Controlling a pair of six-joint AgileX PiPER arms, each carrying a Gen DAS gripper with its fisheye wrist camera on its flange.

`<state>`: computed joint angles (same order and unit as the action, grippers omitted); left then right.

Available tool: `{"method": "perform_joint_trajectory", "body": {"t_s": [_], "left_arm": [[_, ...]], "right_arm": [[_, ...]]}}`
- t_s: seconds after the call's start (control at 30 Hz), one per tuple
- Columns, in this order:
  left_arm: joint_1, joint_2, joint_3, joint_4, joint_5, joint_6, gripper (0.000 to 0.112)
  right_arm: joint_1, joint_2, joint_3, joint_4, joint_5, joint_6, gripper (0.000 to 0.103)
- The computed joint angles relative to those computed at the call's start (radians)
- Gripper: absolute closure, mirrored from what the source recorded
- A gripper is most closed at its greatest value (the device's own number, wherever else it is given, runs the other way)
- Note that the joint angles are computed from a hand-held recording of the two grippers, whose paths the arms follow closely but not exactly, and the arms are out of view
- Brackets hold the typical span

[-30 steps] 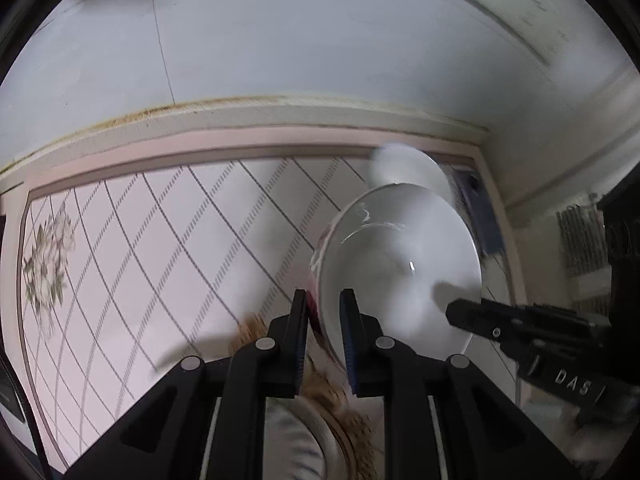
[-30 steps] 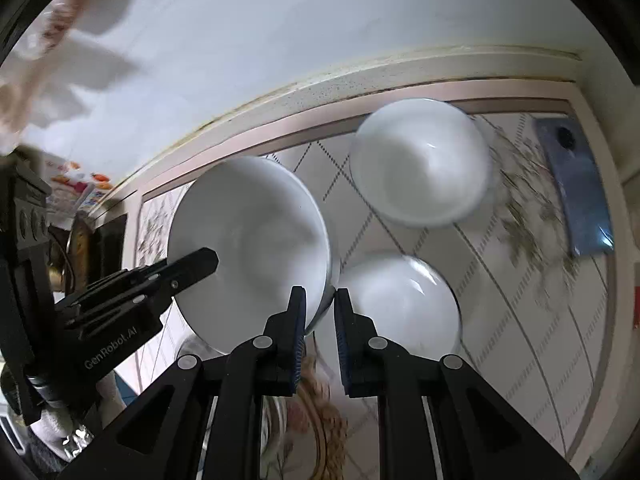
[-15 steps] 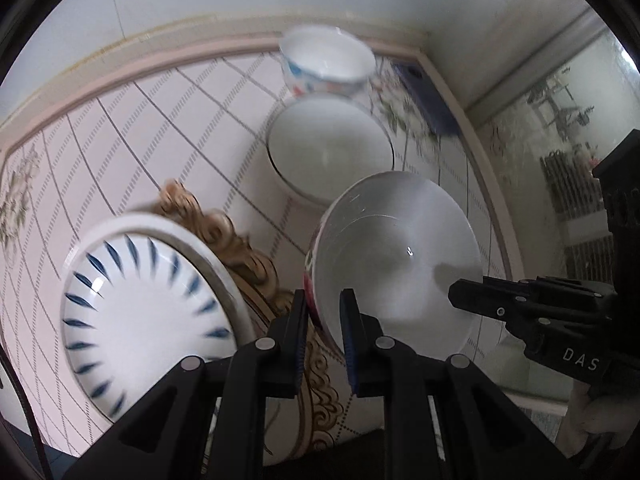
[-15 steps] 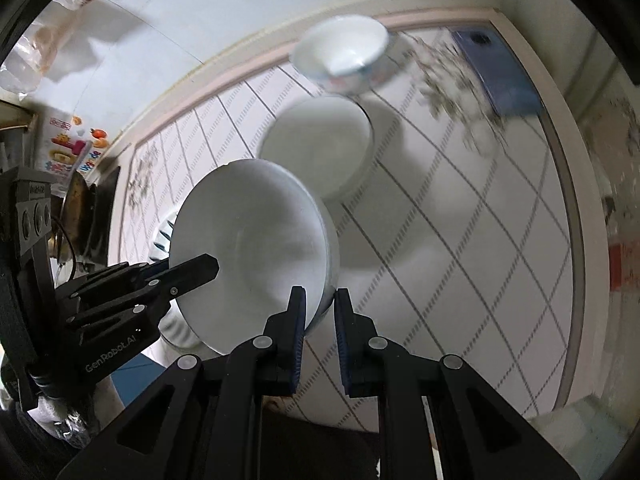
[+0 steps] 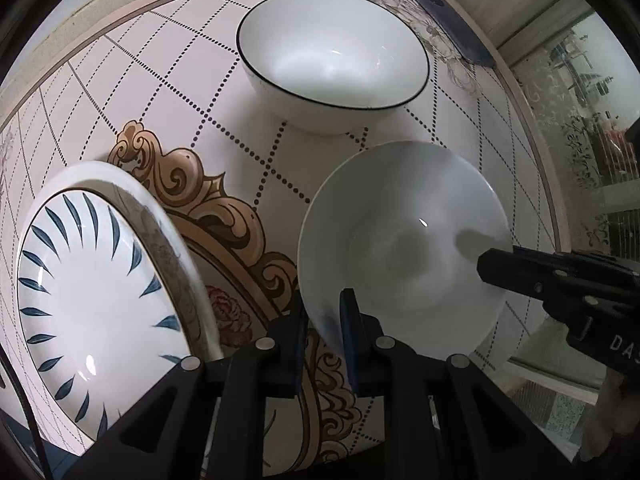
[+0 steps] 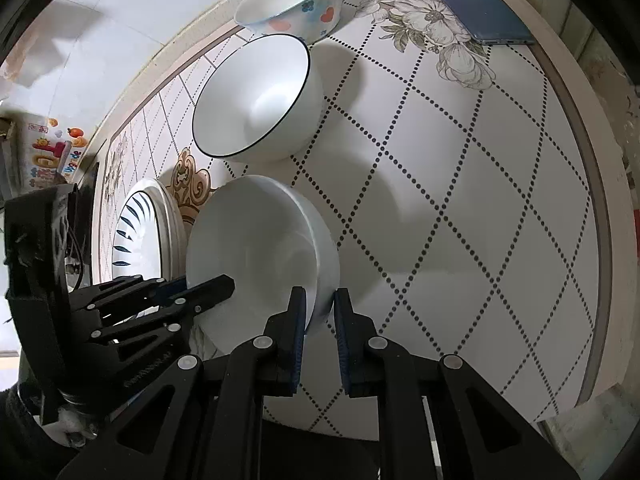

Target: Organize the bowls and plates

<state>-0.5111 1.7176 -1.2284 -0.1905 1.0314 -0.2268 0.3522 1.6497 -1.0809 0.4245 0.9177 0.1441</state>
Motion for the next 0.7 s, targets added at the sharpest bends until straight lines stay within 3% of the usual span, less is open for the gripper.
{"method": "perform_joint_trajectory", "body": {"t_s": [0.3, 0.5, 0.57, 0.6, 0.67, 0.7], "left_arm": [[-0.005, 0.028, -0.022, 0.01, -0.008, -0.005, 0.099], [0.05, -0.034, -0.06, -0.04, 0.094, 0.049, 0.098], [0.08, -0.078, -0.093, -0.03, 0.107, 0.06, 0.096], [0.095, -0.082, -0.12, -0.021, 0.118, 0.053, 0.088], [0.136, -0.061, -0.187, -0.036, 0.141, 0.052, 0.069], [0.16, -0.042, -0.223, -0.048, 0.138, 0.059, 0.056]], "right_arm": [[-0.033, 0.039, -0.048, -0.002, 0.043, -0.027, 0.087], [-0.08, 0.077, -0.088, 0.056, 0.142, -0.062, 0.087], [-0.099, 0.062, -0.125, 0.044, 0.176, -0.05, 0.079], [-0.108, 0.051, -0.146, 0.03, 0.192, -0.041, 0.074], [-0.128, 0.041, -0.183, 0.038, 0.202, -0.043, 0.054], [-0.143, 0.044, -0.208, 0.054, 0.206, -0.045, 0.051]]}}
